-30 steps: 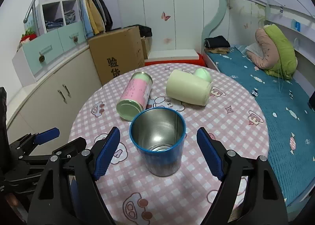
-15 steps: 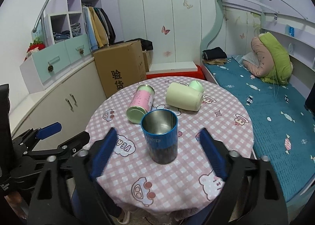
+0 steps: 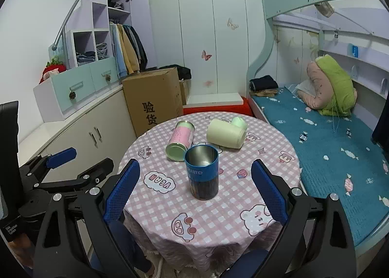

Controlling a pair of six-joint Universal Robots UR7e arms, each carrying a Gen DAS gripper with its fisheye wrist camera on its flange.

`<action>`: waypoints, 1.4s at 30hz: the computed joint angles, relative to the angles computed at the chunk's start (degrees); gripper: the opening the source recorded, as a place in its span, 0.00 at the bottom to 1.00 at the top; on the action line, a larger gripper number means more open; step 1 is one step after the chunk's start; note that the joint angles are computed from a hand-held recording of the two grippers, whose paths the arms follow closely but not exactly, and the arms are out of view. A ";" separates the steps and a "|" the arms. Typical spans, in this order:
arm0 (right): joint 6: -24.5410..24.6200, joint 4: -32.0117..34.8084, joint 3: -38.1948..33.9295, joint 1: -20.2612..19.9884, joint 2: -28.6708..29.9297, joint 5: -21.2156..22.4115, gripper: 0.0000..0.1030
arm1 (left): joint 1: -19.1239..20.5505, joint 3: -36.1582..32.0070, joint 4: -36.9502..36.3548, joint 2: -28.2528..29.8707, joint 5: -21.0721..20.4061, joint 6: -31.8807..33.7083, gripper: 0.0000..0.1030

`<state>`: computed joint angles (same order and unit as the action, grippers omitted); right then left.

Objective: Flip cup upright

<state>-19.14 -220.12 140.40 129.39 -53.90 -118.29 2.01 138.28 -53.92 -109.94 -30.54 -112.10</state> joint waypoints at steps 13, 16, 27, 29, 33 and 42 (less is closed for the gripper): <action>-2.03 -6.14 2.12 2.65 -0.72 -1.29 0.93 | -7.13 -2.73 14.43 5.43 -0.32 -16.20 0.92; -2.13 -6.54 2.21 2.12 -0.58 -1.09 0.93 | -6.96 -2.41 13.51 5.44 0.19 -15.28 0.92; -1.78 -5.57 1.53 0.86 0.21 -0.53 0.93 | -4.06 -1.73 8.86 5.32 2.16 -10.40 0.92; -1.78 -5.47 1.41 0.78 0.29 -0.53 0.93 | -4.06 -1.72 8.98 5.27 2.17 -10.48 0.92; -1.79 -5.44 1.23 0.45 0.51 -0.20 0.93 | -3.38 -1.71 8.45 5.47 2.70 -10.19 0.92; -1.68 -5.20 1.01 -0.09 0.96 0.17 0.93 | -2.95 -1.68 8.04 5.44 3.05 -9.91 0.92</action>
<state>-20.82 -225.31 141.41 129.30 -52.93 -118.12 -0.94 136.60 -45.88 -104.50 -27.49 -122.01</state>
